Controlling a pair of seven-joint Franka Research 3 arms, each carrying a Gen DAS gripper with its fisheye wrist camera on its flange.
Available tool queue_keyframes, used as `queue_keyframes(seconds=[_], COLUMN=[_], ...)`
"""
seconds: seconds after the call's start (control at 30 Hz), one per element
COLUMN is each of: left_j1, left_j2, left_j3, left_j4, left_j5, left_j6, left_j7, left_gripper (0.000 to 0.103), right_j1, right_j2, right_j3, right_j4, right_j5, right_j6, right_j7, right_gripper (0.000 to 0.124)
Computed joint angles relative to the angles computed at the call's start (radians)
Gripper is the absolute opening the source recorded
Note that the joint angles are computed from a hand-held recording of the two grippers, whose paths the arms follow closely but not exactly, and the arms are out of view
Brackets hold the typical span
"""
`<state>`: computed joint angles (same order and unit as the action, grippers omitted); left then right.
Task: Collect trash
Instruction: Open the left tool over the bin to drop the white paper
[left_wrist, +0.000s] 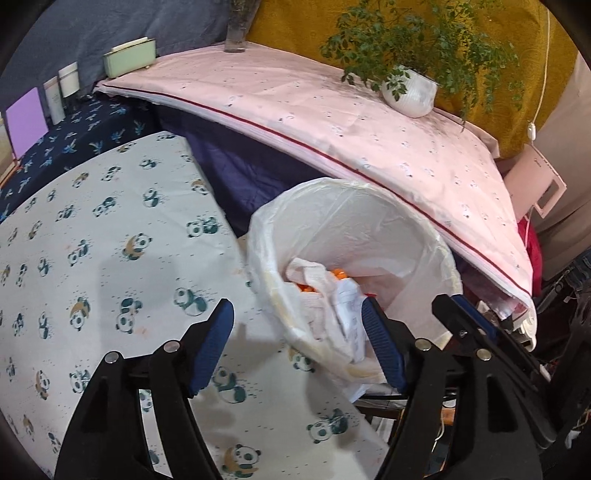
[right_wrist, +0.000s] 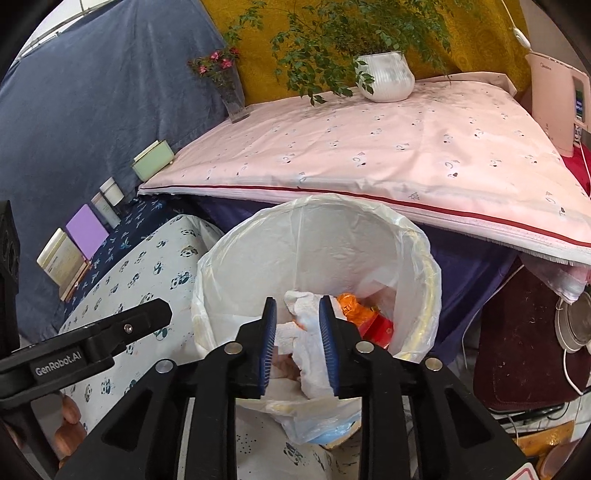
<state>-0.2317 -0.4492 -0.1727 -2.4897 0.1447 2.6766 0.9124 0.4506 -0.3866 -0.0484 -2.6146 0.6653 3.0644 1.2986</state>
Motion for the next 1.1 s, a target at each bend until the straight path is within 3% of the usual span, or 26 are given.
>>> queue_keyframes(seconds=[0.3,0.5,1.0,1.1], left_j1=[0.029,0.047,0.039,0.037], left_j2=[-0.057,-0.102,-0.194,-0.211], left_j3=[-0.027,-0.055,-0.084,-0.092], left_j4=[-0.033,-0.051,-0.091,-0.1], left_j5=[0.062,0.124,0.207,0.221], left_j6=[-0.038,-0.067,-0.169,-0.187], left_j7=[-0.059,-0.105,-0.207,-0.225], left_gripper=[0.069,0.079,0.089,0.091], right_j1=[-0.029,-0.08,-0.161,-0.168], right_j2=[-0.033,-0.075,-0.186,-0.207], right_j3=[0.051,0.103,0.185,0.197], right_j4=[-0.012,-0.039,-0.102,-0.115], right_j5=[-0.061,-0.141,-0.336,-0.361], right_j6=[-0.02,-0.028,-0.072,-0.08], right_j7=[0.039,0.101,0.228,0.246], right_gripper=[0.034,0.049,0.083,0.084])
